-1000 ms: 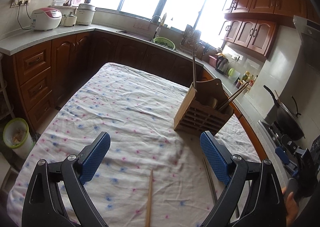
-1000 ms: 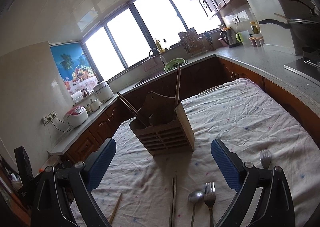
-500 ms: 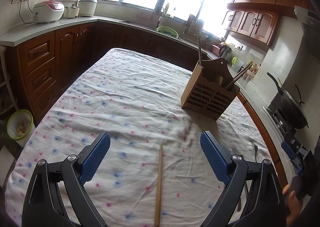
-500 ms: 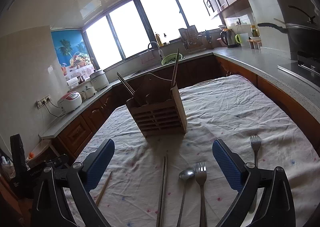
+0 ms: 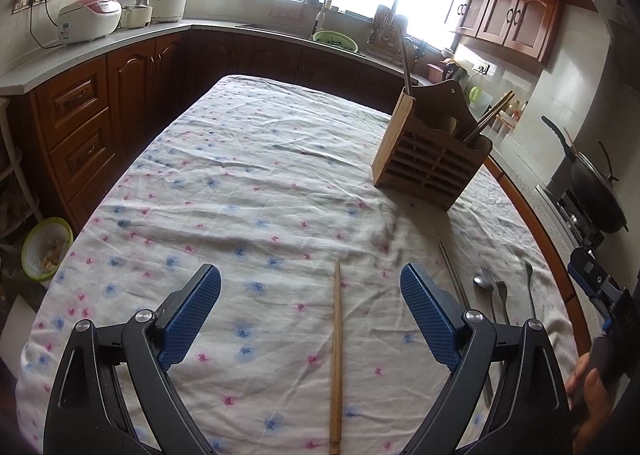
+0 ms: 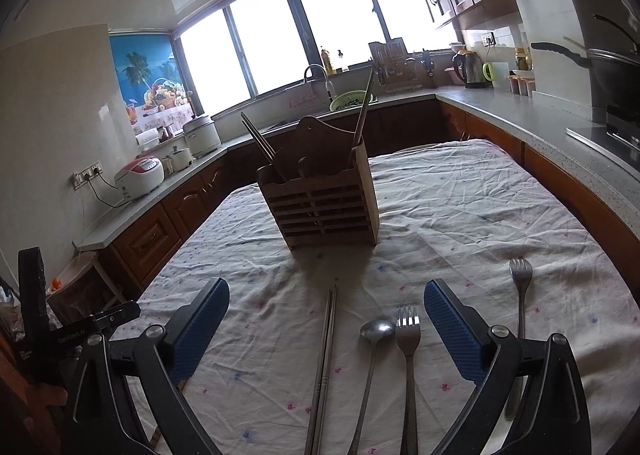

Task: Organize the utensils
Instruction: 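Close the left tool on a wooden chopstick while the right tool grasps a metal chopstick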

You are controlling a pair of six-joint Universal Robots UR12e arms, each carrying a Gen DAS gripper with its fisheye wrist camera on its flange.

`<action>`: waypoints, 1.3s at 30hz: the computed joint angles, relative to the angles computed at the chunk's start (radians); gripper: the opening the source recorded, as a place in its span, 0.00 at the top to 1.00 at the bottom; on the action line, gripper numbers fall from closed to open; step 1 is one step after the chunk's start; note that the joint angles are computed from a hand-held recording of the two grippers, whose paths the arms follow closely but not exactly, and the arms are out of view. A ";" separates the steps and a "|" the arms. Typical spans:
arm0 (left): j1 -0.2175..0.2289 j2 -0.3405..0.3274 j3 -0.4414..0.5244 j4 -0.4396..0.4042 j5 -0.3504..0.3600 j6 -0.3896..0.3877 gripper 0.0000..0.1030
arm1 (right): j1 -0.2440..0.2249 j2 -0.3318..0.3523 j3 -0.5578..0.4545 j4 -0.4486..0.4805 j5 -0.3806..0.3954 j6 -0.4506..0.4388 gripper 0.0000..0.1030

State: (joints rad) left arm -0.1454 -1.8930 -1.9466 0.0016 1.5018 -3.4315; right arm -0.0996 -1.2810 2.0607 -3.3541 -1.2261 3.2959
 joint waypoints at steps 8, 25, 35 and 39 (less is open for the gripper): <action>-0.012 -0.017 0.024 -0.062 0.021 0.049 0.09 | 0.001 0.020 -0.019 0.060 0.029 -0.014 0.17; -0.024 -0.075 0.126 -0.264 0.003 0.154 0.43 | 0.032 0.107 -0.161 0.376 0.027 -0.083 0.70; -0.026 -0.109 0.176 -0.361 -0.027 0.200 0.69 | 0.053 0.151 -0.234 0.510 -0.036 -0.155 0.83; -0.027 -0.116 0.183 -0.370 -0.028 0.221 0.74 | 0.063 0.159 -0.250 0.538 -0.072 -0.187 0.89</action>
State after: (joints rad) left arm -0.1723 -2.0095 -1.7640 -0.3681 1.4742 -3.2102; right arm -0.0361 -1.1216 1.8108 -2.8160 -1.2985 3.1085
